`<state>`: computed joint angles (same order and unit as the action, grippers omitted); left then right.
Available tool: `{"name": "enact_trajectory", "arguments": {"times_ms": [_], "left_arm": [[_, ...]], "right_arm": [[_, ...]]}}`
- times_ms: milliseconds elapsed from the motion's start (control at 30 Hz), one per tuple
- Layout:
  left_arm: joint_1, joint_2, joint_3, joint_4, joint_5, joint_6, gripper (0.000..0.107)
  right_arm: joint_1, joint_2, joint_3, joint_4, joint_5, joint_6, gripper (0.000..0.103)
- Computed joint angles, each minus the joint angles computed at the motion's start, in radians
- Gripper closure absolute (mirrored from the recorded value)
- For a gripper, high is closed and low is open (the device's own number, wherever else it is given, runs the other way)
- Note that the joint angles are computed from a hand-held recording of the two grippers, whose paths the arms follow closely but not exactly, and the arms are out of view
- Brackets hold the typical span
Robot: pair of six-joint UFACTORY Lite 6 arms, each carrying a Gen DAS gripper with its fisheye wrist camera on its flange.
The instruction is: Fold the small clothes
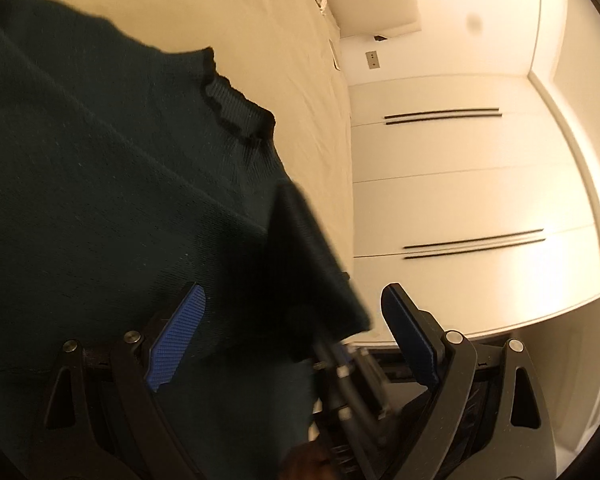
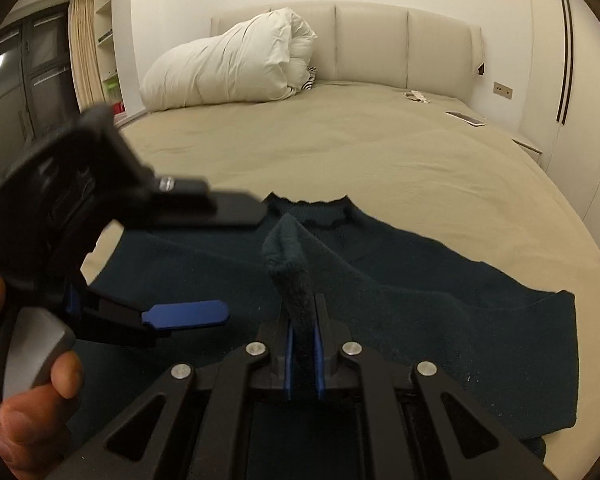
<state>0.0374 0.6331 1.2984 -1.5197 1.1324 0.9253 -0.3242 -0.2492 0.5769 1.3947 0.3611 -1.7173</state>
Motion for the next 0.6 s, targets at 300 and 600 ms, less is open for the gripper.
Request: {"name": "enact_trajectory", "arguments": {"times_ms": [300, 600], "left_arm": [[-0.081, 0.104, 0.136, 0.045, -0.045, -0.043, 0.017], [-0.106, 0.192, 0.263, 0.099, -0.082, -0.111, 0.094]], "right_arm": [[0.003, -0.048, -0.039, -0.055, 0.046, 0.053, 0.093], [-0.157, -0.093, -0.078, -0.137, 0.28, 0.126, 0.068]]}}
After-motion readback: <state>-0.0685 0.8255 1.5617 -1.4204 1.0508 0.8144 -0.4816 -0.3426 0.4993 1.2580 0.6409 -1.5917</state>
